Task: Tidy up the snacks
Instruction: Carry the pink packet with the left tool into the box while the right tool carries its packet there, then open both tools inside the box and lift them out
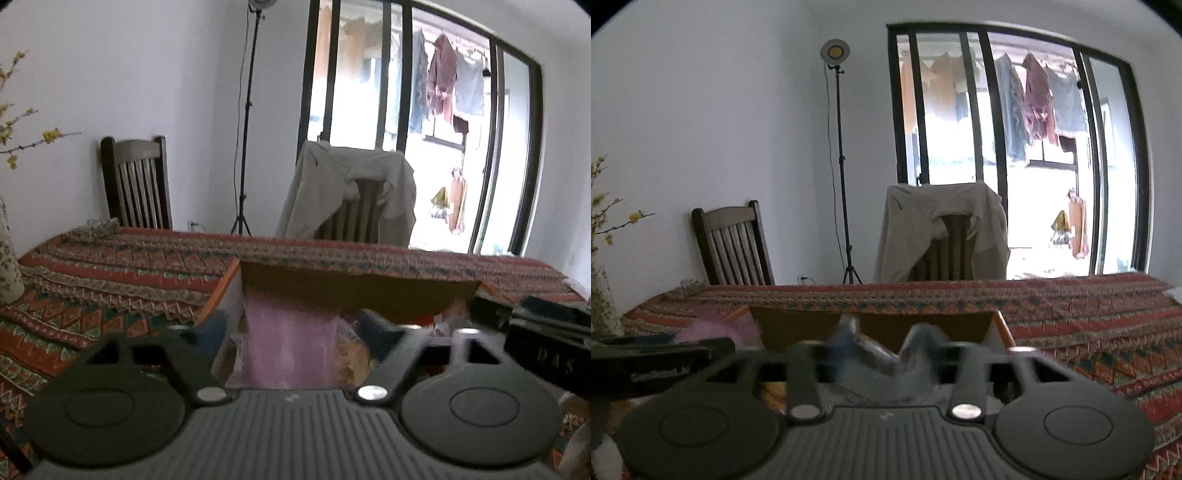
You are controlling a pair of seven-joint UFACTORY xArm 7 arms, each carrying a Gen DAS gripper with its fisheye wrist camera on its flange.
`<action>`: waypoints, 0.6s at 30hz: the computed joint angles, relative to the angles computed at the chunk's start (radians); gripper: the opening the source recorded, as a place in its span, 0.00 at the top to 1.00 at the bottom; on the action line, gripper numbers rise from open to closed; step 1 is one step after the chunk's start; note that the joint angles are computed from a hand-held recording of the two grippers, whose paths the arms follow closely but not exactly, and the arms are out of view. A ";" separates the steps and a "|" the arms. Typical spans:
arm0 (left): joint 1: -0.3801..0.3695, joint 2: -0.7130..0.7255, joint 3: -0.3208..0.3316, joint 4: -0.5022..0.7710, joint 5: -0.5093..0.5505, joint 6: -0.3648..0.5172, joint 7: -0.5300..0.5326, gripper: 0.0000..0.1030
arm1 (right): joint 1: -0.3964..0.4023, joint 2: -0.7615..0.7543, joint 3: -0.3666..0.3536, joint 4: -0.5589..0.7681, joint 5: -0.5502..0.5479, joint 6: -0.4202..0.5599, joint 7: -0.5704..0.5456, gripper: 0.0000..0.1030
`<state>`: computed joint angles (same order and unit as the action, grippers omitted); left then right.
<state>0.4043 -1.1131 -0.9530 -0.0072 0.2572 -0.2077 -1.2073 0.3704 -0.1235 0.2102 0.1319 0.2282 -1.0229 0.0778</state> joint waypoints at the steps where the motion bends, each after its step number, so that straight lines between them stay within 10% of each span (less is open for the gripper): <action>1: -0.007 -0.039 -0.028 -0.007 -0.016 0.020 -0.032 0.00 | 0.002 0.001 0.005 -0.001 0.018 -0.005 -0.004 0.18; 3: -0.016 -0.072 -0.037 -0.012 -0.010 0.043 -0.067 0.00 | 0.005 0.006 0.010 -0.002 0.046 -0.016 -0.005 0.00; 18: -0.029 -0.050 0.002 -0.006 0.066 0.075 -0.126 0.00 | -0.010 0.010 -0.013 -0.004 0.012 -0.029 0.033 0.00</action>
